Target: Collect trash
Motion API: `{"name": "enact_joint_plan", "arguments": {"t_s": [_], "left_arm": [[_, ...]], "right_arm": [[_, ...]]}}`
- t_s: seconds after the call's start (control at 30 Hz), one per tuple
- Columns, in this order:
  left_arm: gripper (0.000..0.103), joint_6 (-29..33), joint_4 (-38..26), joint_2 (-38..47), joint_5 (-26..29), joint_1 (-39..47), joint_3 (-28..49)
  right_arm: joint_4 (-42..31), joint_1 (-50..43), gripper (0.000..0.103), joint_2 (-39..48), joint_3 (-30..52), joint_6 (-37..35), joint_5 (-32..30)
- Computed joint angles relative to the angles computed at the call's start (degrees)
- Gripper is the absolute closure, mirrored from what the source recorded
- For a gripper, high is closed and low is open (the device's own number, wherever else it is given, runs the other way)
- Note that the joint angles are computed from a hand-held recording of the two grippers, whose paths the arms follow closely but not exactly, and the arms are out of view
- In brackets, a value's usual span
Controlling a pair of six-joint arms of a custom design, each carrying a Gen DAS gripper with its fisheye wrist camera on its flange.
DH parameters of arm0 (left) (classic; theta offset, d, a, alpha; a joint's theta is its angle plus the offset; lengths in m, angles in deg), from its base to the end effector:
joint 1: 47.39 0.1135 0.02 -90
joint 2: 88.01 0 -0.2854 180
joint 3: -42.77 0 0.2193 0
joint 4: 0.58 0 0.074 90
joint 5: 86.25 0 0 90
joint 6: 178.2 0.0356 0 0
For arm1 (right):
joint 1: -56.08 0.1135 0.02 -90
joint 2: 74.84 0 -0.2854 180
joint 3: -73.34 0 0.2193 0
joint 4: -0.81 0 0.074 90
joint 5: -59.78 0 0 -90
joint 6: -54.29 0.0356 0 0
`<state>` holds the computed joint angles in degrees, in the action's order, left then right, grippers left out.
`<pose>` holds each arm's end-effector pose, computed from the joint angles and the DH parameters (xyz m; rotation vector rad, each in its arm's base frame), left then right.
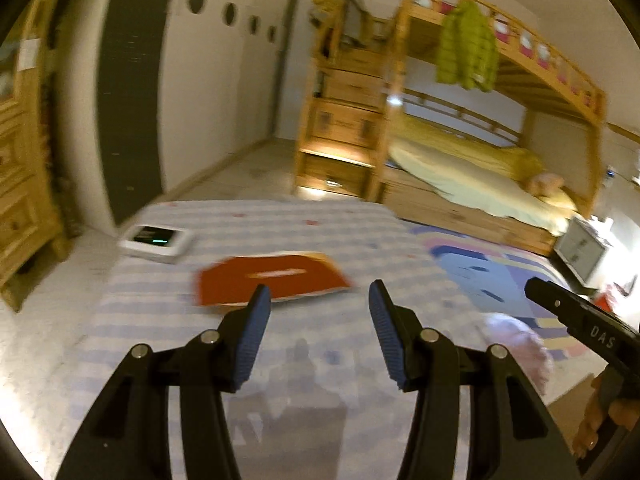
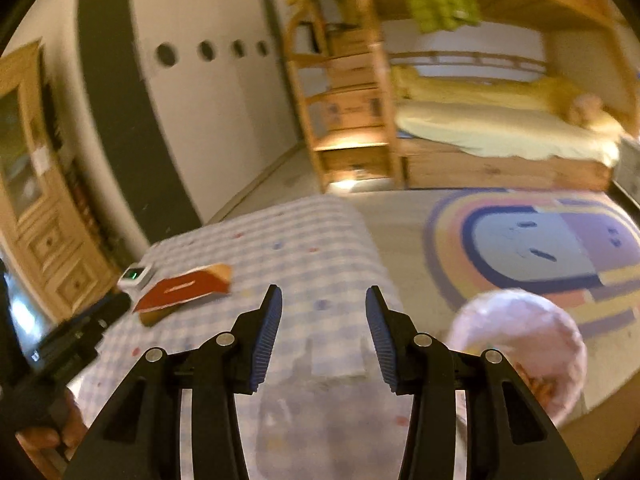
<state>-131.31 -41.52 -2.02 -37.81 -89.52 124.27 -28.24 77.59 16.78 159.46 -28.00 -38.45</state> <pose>0.2304 -0.1765 0.3093 -0.3458 2.1048 0.0036 0.3110 0.1281 0.3158 -0.3469 2.1740 0.4448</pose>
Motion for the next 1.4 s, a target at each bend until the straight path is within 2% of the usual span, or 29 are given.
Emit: {"name": "enact_joint_plan", "arguments": {"t_s": [0.1,0.23,0.3,0.43,0.53,0.57,0.77,0.83,0.9,1.0,1.13,1.23,1.27,1.3,1.33,1.4], "left_arm": [[0.053,0.59,-2.40,-3.55,-2.06,2.84,-3.18],[0.050,1.01,-3.32,-6.17,-0.40,7.25,-5.72],[0.050,1.65,-3.38,-6.56,0.61,9.64,-6.26],[0.049,3.66,-2.35,-6.16,2.57,13.54,-5.85],[0.047,5.12,-1.08,-6.05,4.18,16.17,-6.24],[0.047,6.07,-0.20,-6.03,5.02,17.51,-6.77],[0.047,6.87,1.60,-6.52,9.16,21.35,-7.62],[0.047,7.18,1.54,-6.48,8.64,21.76,-7.59],[0.046,7.22,1.32,-6.65,8.72,22.28,-7.71],[0.046,6.55,1.80,-7.26,10.74,23.44,-8.32],[0.045,6.23,1.48,-7.47,10.27,23.51,-8.36],[0.045,5.92,1.19,-7.39,10.06,23.63,-8.19],[0.045,5.56,1.30,-7.47,10.28,23.73,-8.29],[0.045,5.25,1.39,-7.46,10.53,23.86,-8.33],[0.044,5.00,1.29,-7.41,10.60,23.93,-8.28],[0.044,4.83,1.07,-7.31,10.03,23.56,-8.33]], "right_arm": [[-1.01,3.41,0.058,3.56,2.99,-2.47,0.67],[-4.78,7.51,0.057,9.73,9.62,-6.72,0.32],[-8.66,9.63,0.047,13.91,14.97,-8.66,0.56],[-11.11,12.82,0.043,18.54,20.82,-10.43,2.28],[-13.38,14.61,0.031,22.35,25.57,-11.69,4.39],[-13.48,15.24,0.024,23.28,26.60,-11.85,5.55],[-17.46,17.38,0.022,28.33,33.54,-12.94,8.23],[-19.65,18.55,0.022,29.98,36.28,-14.00,10.41],[-19.30,19.22,0.017,30.31,36.58,-14.28,11.94],[-20.40,20.27,0.017,32.21,39.39,-15.43,13.57],[-21.51,20.91,0.017,34.77,43.21,-18.33,15.07],[-22.71,21.23,0.020,36.57,46.19,-20.51,14.84],[-23.56,21.35,0.025,37.26,47.37,-21.21,14.60],[-24.45,21.44,0.038,37.86,48.44,-21.55,14.52],[-24.90,21.50,0.043,38.12,48.92,-21.99,14.07],[-23.85,21.72,0.067,37.59,47.97,-22.25,14.36]]}}
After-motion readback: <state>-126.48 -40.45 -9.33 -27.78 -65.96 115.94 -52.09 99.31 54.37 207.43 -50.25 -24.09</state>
